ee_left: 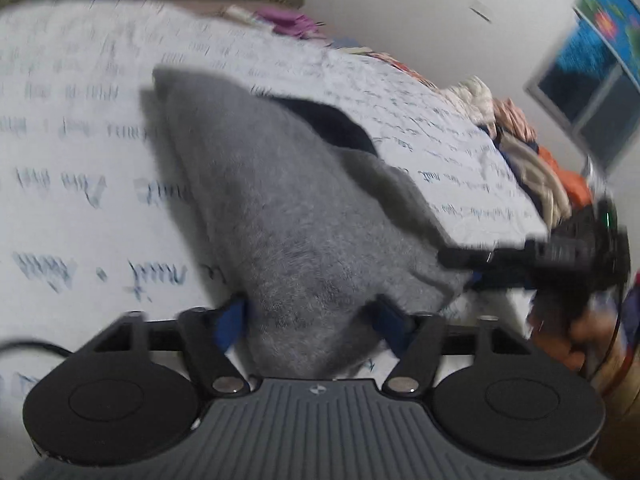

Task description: Fold small clothes

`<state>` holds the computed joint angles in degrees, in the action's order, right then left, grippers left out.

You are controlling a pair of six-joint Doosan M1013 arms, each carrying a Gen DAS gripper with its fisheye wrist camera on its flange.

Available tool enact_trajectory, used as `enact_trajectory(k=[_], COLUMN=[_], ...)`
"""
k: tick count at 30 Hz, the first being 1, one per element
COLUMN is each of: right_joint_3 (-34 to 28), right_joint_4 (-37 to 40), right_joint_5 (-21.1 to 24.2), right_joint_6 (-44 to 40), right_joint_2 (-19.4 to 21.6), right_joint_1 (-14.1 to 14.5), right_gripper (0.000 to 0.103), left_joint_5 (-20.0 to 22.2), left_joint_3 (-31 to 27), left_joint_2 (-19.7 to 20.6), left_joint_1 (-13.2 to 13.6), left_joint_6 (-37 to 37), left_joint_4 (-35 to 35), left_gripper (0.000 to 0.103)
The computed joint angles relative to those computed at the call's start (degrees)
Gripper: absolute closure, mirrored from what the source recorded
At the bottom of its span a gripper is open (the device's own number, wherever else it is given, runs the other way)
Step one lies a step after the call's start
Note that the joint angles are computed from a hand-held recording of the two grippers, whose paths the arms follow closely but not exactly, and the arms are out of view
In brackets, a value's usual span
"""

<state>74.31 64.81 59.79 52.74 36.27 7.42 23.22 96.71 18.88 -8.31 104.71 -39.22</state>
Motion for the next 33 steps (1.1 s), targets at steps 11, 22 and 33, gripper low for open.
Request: enact_trajectory(k=[11, 22, 33], right_joint_3=[4.1, 4.6, -10.0], right_joint_4=[9.0, -4.5, -29.2], right_joint_5=[1.0, -12.6, -22.7], right_joint_6=[-1.7, -3.2, 14.5], right_joint_2=[-1.9, -5.7, 3.2], right_joint_1=[0.9, 3.0, 9.1], right_gripper=[0.088, 0.082, 0.080], left_joint_5=[0.4, 1.1, 6.9], left_joint_3=[2.8, -1.6, -13.0], left_joint_2=[-6.0, -5.1, 6.3], left_joint_1=[2.2, 0.9, -1.4], left_joint_6=[-12.6, -21.7, -38.5], left_joint_4=[8.6, 28.0, 49.9], left_gripper=[0.101, 0.064, 0.030])
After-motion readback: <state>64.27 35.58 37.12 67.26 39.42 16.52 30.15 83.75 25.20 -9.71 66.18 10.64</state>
